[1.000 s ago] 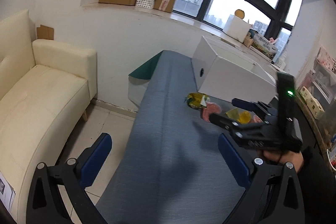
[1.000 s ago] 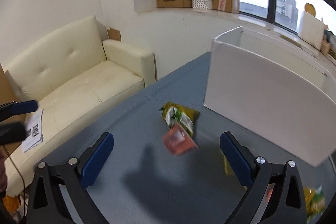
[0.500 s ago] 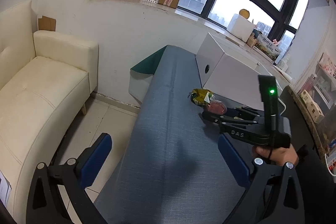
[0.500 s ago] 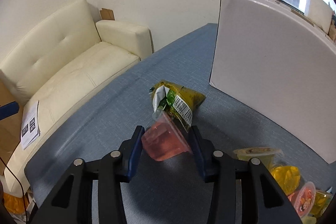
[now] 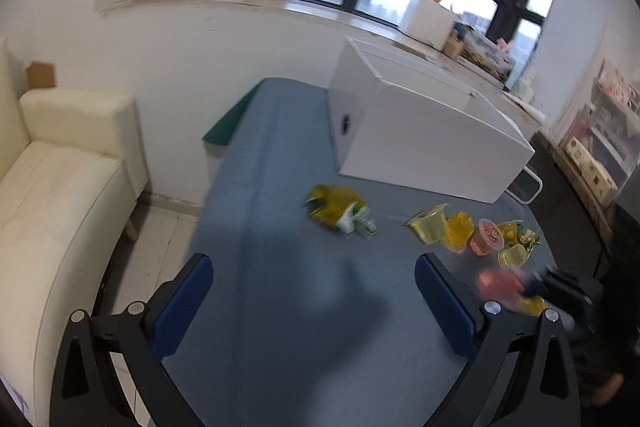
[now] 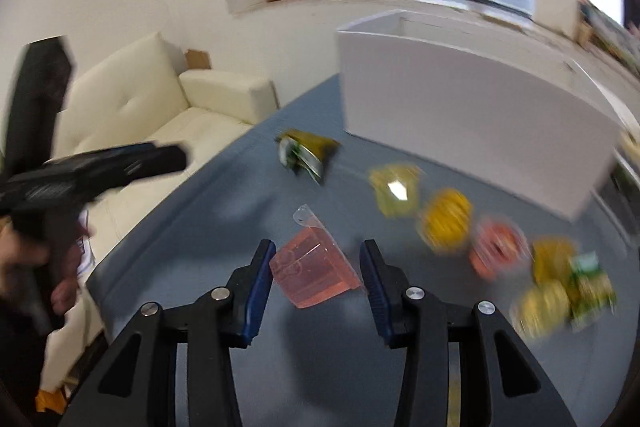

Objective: Organize snacks
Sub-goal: 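Grasp the small yellow-green snack packet with the left tool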

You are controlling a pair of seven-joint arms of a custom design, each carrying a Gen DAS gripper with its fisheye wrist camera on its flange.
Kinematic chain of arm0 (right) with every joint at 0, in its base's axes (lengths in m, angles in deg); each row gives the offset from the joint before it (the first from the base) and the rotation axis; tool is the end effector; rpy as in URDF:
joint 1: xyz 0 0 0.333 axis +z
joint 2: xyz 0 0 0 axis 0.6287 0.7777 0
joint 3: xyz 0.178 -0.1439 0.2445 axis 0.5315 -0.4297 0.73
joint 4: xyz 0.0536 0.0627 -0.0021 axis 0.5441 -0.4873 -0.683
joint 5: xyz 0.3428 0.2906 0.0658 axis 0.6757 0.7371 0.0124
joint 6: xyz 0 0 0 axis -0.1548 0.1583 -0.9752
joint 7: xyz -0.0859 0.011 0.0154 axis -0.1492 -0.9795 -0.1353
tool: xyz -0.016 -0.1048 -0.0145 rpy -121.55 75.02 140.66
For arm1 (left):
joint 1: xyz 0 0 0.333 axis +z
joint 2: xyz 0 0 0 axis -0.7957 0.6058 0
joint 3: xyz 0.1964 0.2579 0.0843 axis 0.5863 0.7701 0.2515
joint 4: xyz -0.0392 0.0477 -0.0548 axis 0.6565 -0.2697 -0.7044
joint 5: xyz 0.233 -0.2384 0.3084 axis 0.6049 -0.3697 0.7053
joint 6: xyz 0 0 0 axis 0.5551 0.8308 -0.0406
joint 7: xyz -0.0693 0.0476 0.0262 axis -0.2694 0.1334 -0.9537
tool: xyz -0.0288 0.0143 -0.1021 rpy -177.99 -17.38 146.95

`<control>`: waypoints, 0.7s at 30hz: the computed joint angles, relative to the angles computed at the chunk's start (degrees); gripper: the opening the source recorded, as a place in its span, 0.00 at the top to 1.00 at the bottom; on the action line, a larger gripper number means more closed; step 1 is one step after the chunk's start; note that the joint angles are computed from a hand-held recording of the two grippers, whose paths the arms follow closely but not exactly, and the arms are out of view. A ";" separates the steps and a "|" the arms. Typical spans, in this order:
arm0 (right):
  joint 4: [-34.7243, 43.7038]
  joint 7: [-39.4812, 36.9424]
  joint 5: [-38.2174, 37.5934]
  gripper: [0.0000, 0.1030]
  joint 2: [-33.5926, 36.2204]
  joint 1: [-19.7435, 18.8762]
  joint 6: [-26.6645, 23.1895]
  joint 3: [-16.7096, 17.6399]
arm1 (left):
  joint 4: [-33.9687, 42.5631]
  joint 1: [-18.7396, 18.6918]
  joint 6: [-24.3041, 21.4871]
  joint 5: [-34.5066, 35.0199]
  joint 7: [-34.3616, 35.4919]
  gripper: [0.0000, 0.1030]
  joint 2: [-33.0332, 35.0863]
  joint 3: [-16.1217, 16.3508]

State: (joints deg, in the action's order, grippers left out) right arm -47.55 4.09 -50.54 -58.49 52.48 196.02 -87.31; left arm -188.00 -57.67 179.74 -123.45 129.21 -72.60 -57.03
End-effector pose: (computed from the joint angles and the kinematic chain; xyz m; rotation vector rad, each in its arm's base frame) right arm 0.5426 0.1284 0.5114 -1.8104 1.6547 -0.4696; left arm 0.6513 -0.1567 0.5089 -1.5442 2.2405 -1.1504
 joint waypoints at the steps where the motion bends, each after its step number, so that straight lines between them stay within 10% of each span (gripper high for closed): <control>1: -1.73 0.43 0.39 0.54 -1.76 -0.15 0.33 -0.14 | 1.16 -0.42 0.13 0.13 0.54 0.00 1.13 -0.44; 14: -14.12 8.10 -1.37 0.54 -16.34 -3.58 0.82 -1.32 | 13.19 -2.07 2.06 19.08 -10.91 0.01 14.79 -4.26; 19: -14.33 8.17 -1.33 0.54 -16.75 -3.00 1.46 -1.78 | 14.99 0.18 0.42 17.56 -11.67 0.49 16.30 -5.78; 21: -14.36 7.71 -1.11 0.54 -16.61 -2.45 1.99 -2.10 | 15.19 0.50 -0.47 17.84 -11.23 0.49 16.27 -5.84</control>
State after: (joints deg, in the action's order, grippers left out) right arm -61.90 11.81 -51.65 -75.09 50.03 198.02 -89.41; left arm -172.81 -57.17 179.27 -105.60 117.98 -56.33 -62.87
